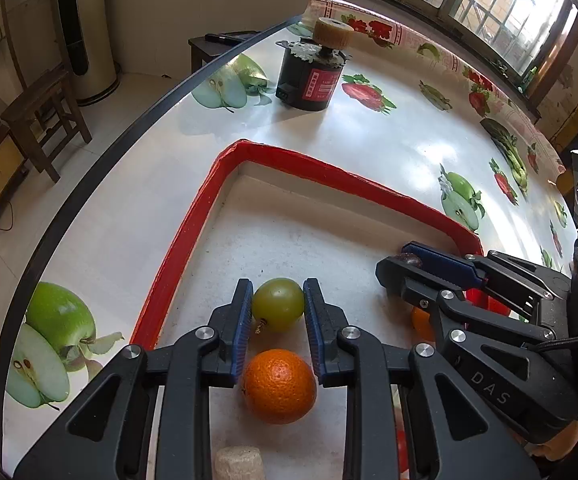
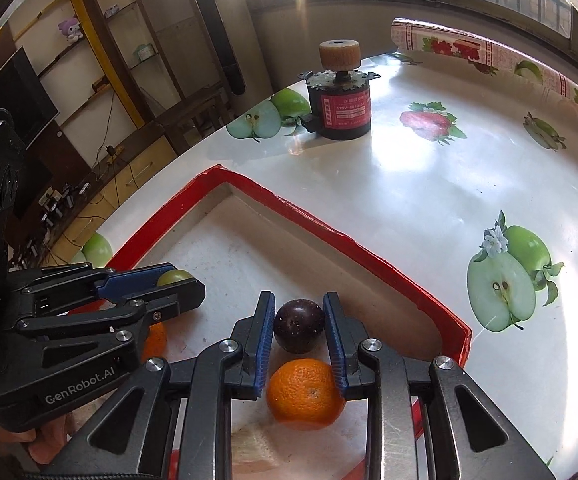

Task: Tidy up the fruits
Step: 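Open right tool to drop the plum while left tool releases the grape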

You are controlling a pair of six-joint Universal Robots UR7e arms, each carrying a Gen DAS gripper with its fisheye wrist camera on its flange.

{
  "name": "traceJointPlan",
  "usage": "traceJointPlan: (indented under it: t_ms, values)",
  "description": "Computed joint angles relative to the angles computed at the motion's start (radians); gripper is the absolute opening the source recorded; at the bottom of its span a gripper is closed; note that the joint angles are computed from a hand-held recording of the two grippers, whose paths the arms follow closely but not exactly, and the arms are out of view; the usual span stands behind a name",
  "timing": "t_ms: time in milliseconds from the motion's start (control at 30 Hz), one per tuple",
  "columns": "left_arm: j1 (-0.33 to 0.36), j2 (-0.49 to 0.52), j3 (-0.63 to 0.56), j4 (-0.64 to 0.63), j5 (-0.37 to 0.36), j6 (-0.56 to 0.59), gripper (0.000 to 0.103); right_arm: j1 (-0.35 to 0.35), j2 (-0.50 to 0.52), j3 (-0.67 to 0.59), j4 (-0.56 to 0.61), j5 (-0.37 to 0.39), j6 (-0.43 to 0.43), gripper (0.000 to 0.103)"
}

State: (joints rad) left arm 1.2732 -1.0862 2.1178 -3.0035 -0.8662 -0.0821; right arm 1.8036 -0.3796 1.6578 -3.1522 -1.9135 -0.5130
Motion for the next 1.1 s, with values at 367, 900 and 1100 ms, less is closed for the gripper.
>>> traceJointPlan:
  t_ms: [367,900,1100]
  values:
    - [-0.03,-0.033,0.042,-0.035,0.032,-0.026,0.044,-0.001,-0.047,0.065,-0.061,0.027,-0.009,0.038]
    - [-0.128,-0.14,0.183,-0.114,0.023,-0.079,0.048,-0.037,-0.232,0.323,-0.236,0.073,0.001,0.039]
    - [-0.182,-0.158,0.245,-0.143,0.009,-0.11,0.048,-0.074,-0.307,0.437,-0.307,0.085,0.003,0.04]
